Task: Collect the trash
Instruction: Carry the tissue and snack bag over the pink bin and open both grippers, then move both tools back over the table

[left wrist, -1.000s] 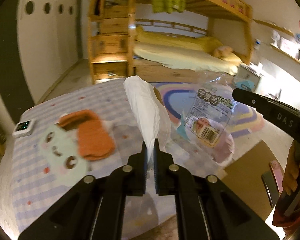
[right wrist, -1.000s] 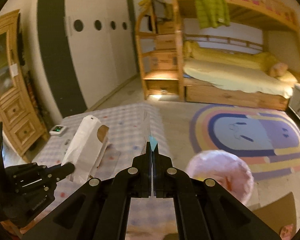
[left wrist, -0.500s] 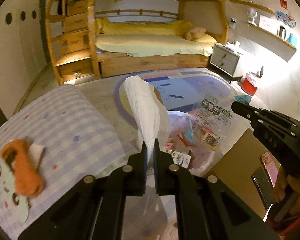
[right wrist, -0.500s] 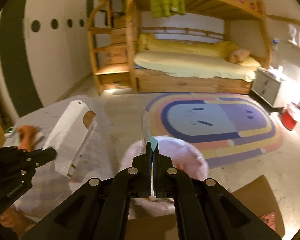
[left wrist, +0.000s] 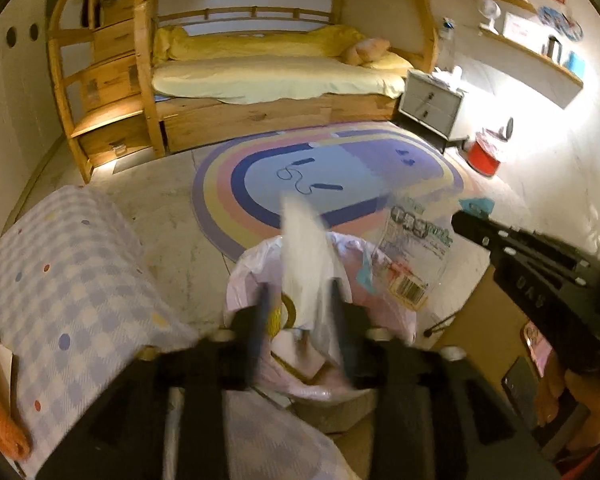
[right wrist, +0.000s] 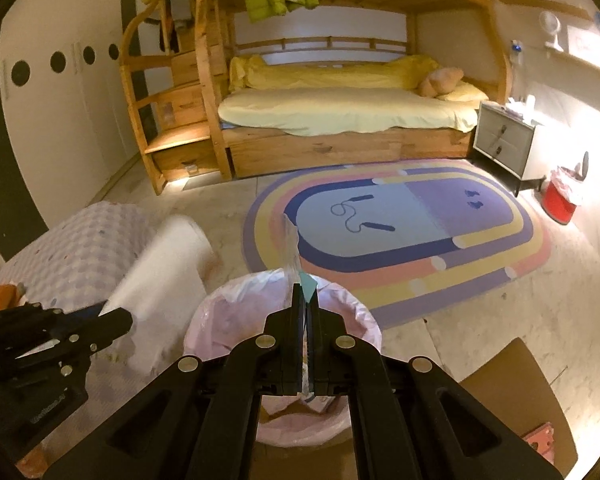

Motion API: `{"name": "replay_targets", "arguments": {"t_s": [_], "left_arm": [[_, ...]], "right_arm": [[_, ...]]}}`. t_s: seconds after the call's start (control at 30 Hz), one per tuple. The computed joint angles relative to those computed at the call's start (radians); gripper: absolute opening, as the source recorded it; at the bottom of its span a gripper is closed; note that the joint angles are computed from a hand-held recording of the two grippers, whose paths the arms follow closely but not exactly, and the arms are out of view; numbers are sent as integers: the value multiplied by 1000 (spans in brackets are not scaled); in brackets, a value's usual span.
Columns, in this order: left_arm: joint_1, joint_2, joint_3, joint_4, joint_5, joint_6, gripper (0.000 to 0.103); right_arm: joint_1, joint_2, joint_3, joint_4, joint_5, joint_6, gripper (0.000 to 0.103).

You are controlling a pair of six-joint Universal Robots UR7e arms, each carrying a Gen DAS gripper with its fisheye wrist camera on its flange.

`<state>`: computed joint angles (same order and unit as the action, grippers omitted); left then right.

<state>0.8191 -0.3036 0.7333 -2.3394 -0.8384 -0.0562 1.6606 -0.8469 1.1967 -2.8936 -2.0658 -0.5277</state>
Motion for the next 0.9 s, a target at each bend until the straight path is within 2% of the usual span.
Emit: {"name": "replay_targets", "arguments": {"t_s": [0.03, 0.13, 0.17, 0.2, 0.27, 0.57, 0.77, 0.9], "left_arm": [[3, -12, 18, -22, -3, -5, 44], [3, -42, 60, -50, 23, -33, 46], [2, -54, 79, -63, 31, -39, 47], [1, -72, 105, -79, 38, -46, 48], [-3, -112, 164, -107, 56, -61, 49], [-48, -265, 395, -211, 174, -127, 53], [-76, -369, 531, -204, 248, -204, 54], [-94, -445, 624, -196, 328, -255, 58]], "right_arm": [[-1, 2, -2, -1, 5, 2, 5], [-8, 32, -40, 18, 5, -2, 5], [-8, 44, -55, 38, -5, -1, 12], [-9, 52, -68, 55, -13, 1, 25], [-5, 51, -60, 50, -19, -2, 34], [34, -80, 100, 34, 37, 33, 35], [74, -145, 184, 62, 81, 52, 35], [110, -161, 212, 93, 111, 50, 35]]}}
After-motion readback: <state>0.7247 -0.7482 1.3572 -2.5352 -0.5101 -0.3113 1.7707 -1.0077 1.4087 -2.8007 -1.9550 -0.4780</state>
